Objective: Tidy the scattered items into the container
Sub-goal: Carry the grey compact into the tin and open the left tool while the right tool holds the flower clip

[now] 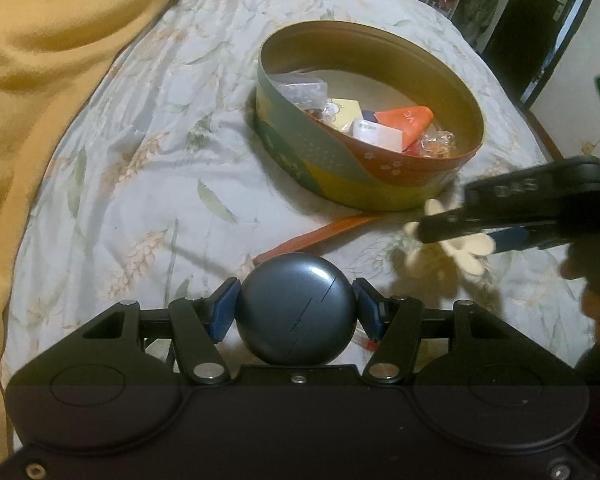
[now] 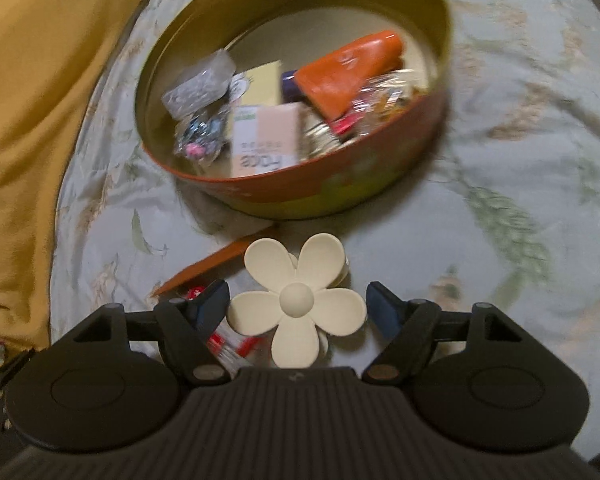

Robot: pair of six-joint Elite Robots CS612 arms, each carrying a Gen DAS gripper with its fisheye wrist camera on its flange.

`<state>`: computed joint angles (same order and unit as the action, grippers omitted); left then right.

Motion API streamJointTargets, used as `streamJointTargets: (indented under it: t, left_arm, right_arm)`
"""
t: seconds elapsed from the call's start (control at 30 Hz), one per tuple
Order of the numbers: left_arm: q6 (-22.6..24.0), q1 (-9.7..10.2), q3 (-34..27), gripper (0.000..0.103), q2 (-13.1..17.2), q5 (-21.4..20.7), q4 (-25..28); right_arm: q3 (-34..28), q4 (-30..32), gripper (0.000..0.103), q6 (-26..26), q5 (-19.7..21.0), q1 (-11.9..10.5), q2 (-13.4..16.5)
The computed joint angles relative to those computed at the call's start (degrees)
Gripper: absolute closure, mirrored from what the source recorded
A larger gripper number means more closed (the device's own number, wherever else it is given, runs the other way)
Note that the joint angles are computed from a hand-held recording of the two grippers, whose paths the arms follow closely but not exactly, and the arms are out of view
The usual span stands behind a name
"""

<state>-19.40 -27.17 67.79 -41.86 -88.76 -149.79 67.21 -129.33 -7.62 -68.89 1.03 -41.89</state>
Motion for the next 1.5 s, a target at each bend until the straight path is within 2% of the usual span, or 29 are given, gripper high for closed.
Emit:
streamJointTargets:
  t: [0.27, 0.43, 0.87, 1.23, 1.4, 1.5]
  left_arm:
    - [0.7, -0.60, -0.5, 0.045, -0.2, 0.5, 0.7]
    - [2.4, -1.04, -1.9, 0.045, -0.2, 2.5, 1.5]
    - [8.0, -1.72, -10.5, 0.045, 1.6, 7.9, 3.5]
    - [13.5, -2.63, -24.7, 0.045, 7.8, 9.2, 9.9]
    - [14.9, -2.85, -33.3, 0.045, 12.2, 7.8, 15.1]
    - [14.7, -2.83, -40.4, 0.045, 16.0, 6.8, 19.6]
  right_arm:
    - [3.0, -1.9, 0.027, -1.9, 2.0, -2.8, -2.4]
    - [5.3, -4.1, 0.027, -3.4, 2.4, -4.1, -4.0]
    - [10.0, -8.9, 0.027, -5.6, 4.7, -6.7, -6.4]
    - [10.6, -9.2, 0.027, -4.8, 6.8, -8.0, -6.4]
    - [10.6, -9.0, 0.027, -4.4, 7.2, -8.6, -6.3]
    - [10.4, -9.0, 0.027, -3.9, 7.1, -8.8, -6.2]
